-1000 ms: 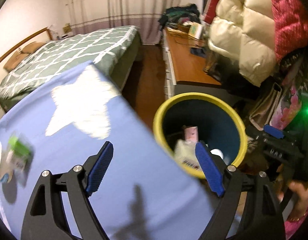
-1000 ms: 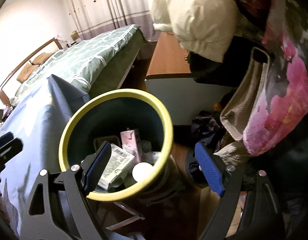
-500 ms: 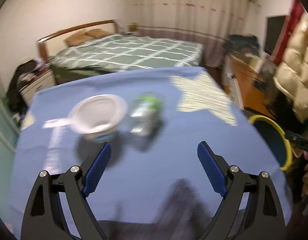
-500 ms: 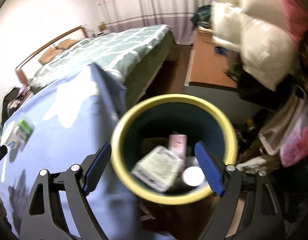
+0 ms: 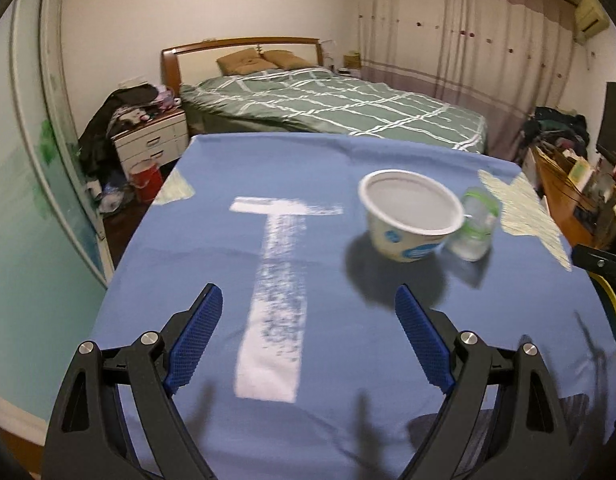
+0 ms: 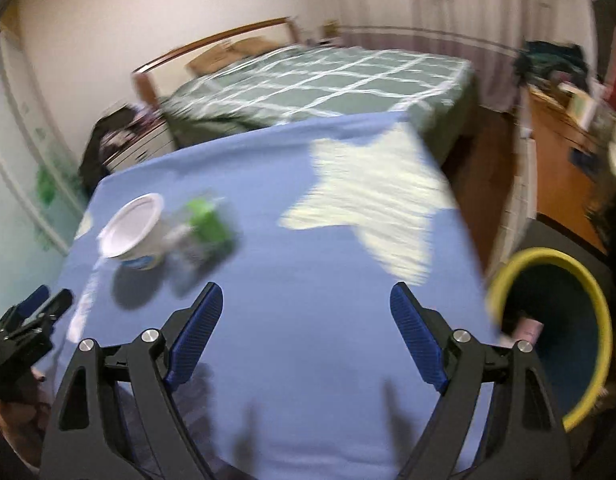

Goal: Collect trash
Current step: 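Grasp the green-lidded clear jar with the right tool and lift it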

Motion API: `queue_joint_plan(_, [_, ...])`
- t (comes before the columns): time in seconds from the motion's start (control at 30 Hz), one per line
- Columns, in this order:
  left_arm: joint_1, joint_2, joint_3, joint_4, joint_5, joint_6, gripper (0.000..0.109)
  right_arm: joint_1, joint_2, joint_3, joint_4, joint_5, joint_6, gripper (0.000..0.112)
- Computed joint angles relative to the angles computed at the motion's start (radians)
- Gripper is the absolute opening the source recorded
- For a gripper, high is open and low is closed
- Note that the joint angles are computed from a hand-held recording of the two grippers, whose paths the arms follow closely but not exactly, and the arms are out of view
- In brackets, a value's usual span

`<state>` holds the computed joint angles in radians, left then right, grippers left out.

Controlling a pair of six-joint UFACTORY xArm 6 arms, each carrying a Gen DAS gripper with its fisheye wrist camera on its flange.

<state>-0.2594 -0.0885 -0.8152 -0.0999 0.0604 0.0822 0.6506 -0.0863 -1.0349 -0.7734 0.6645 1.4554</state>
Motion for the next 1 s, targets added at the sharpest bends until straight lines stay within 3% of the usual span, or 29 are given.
queue_joint_plan(0.2, [0.004, 0.014, 0.001, -0.107, 0.013, 0.083, 0.087, 0.014, 0.218, -0.233, 0.09, -0.008, -0.166, 0.081])
queue_joint_plan(0.43, [-0.015, 0.039, -0.031, -0.21, 0.034, 0.152, 0.087, 0.009, 0.404, -0.45, 0.155, 0.077, -0.3, 0.081])
queue_joint_plan(0.9, [-0.016, 0.051, -0.042, -0.145, 0.055, 0.088, 0.087, -0.076, 0.492, -0.503, 0.222, -0.06, -0.436, 0.087])
queue_joint_plan(0.97, [-0.015, 0.055, -0.048, -0.152, 0.062, 0.09, 0.087, -0.082, 0.487, -0.485, 0.246, -0.099, -0.444, 0.083])
queue_joint_plan(1.0, [-0.015, 0.056, -0.049, -0.154, 0.064, 0.091, 0.087, -0.084, 0.487, -0.485, 0.259, -0.101, -0.45, 0.07])
